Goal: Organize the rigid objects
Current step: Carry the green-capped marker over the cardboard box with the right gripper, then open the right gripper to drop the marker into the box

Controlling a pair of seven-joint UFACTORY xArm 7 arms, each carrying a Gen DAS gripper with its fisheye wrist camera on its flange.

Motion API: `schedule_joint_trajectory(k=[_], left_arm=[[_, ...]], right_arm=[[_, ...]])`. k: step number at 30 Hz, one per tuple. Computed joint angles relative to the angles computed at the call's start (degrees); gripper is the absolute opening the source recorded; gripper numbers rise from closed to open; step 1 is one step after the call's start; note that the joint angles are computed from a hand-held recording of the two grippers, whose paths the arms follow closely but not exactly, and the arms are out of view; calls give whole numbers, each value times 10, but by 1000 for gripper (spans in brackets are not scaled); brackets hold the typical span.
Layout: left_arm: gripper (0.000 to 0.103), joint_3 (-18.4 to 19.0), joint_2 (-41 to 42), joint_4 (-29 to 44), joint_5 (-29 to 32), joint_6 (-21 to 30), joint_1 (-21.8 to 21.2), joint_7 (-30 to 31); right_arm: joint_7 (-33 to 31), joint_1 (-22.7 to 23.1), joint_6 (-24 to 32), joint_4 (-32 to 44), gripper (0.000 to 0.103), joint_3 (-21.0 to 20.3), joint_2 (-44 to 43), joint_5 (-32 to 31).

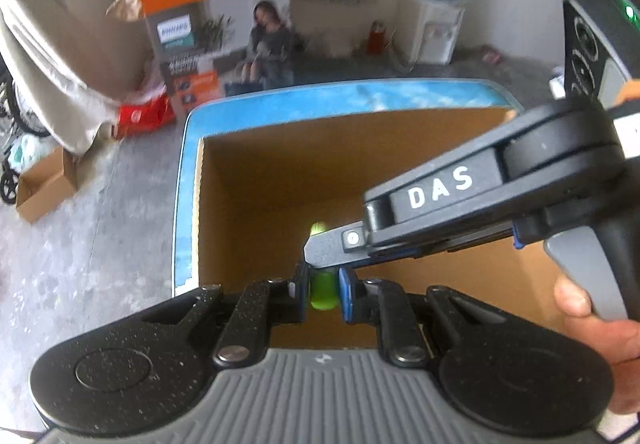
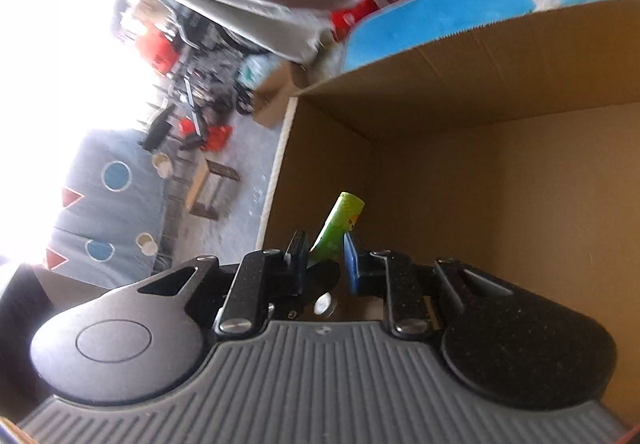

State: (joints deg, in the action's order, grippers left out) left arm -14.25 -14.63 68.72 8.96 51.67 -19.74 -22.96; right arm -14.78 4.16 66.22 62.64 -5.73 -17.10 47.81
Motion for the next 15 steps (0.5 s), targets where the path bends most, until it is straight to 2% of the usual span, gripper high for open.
schedule_joint_trajectory(k=[2,8,11,15], left_arm=[[18,-2,14,6,17,7,5,-7],[37,-8,13,4,65,8,7,-39],[40,-5,-4,-5,64,1,8,-42],[45,-4,-33,-14,55,-10,11,-43]], right_arm=[[5,1,7,34,18,3,48,-6],[15,-6,-21,75,19,40,137,-24],[23,-12,-28,77,20,51,156,-24],[2,-21,-27,57,20,51,129,-13]])
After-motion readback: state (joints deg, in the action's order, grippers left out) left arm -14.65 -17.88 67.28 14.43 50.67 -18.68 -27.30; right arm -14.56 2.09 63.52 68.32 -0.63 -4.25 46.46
